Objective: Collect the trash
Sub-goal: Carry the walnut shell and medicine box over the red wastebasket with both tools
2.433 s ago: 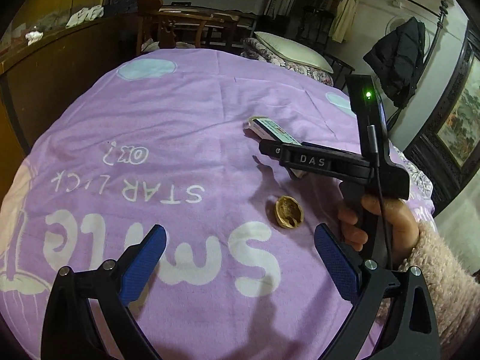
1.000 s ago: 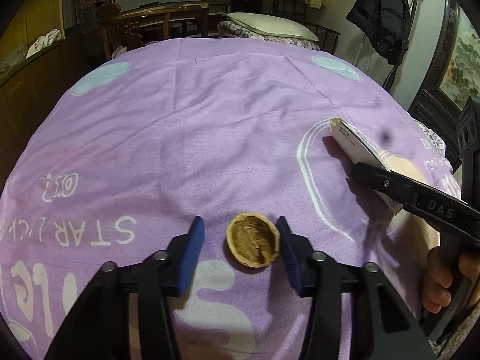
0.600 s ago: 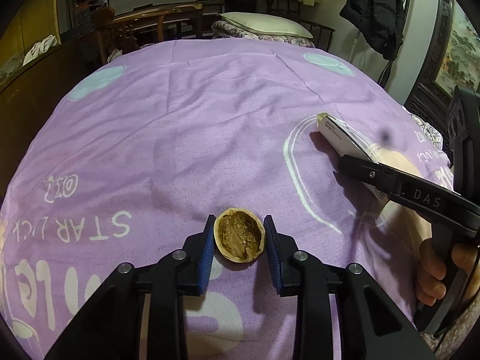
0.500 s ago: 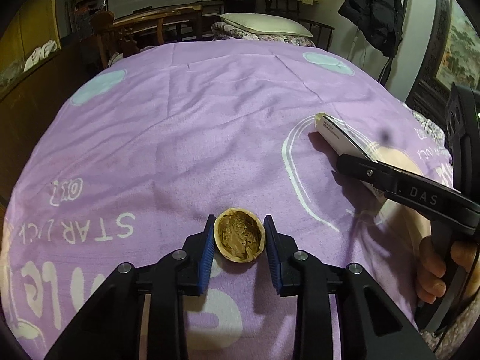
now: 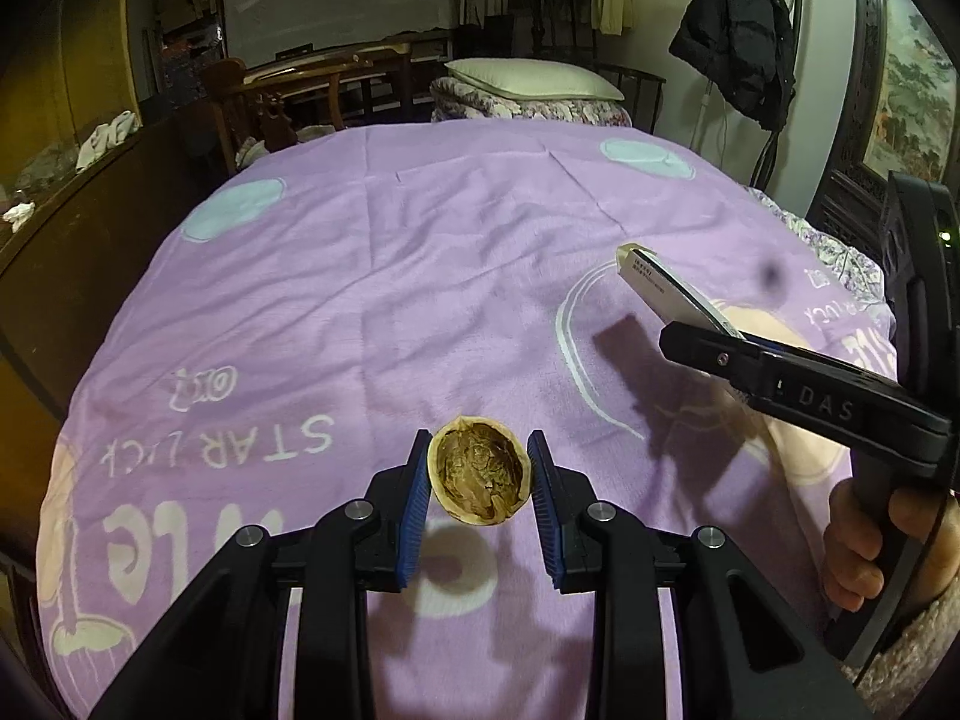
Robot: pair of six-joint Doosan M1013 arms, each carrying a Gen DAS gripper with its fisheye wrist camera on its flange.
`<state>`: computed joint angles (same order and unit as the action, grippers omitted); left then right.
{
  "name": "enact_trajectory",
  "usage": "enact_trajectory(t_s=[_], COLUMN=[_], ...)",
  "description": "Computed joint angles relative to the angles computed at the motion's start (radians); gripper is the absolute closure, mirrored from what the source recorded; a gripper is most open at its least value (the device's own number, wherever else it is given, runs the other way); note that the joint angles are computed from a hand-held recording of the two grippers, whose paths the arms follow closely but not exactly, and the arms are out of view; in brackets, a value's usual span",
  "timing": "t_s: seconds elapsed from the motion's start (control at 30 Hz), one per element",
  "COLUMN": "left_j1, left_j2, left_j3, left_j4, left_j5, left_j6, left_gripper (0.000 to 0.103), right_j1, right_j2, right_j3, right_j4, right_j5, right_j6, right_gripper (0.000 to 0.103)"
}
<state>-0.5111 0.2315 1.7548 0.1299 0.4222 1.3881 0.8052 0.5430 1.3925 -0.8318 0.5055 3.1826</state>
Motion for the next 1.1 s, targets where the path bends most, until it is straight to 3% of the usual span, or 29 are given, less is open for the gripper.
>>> enact_trajectory(t_s=[0.27, 0.57, 0.87, 1.1], left_j1=[0.012, 0.053, 0.120, 0.193], left_j2=[-0.075, -0.173, -0.272, -0.351], left_j3=[0.063, 0.146, 0.235, 0.304], left_j4=[0.028, 0.099, 0.217, 0.320], left_j5=[-0.046, -0.082, -0.091, -0.075], left_j6=[-0.056, -0.197, -0.410, -0.596], left_gripper=[0.072, 0.072, 0.072, 0.072], right_j1=[0.038, 0.088, 0.130, 0.155], right_j2=[-0.003, 0.026, 0.095, 0.171], right_j3=[-0.042, -0.133, -0.276, -0.423], right_j4=[-0.023, 0.046, 0.270, 0.549], right_j5=[0.004, -0.021, -0.038, -0.011], right_j6=[-0.024, -0.189, -0.515, -0.866], right_gripper=[0.056, 0.056, 0.056, 0.056])
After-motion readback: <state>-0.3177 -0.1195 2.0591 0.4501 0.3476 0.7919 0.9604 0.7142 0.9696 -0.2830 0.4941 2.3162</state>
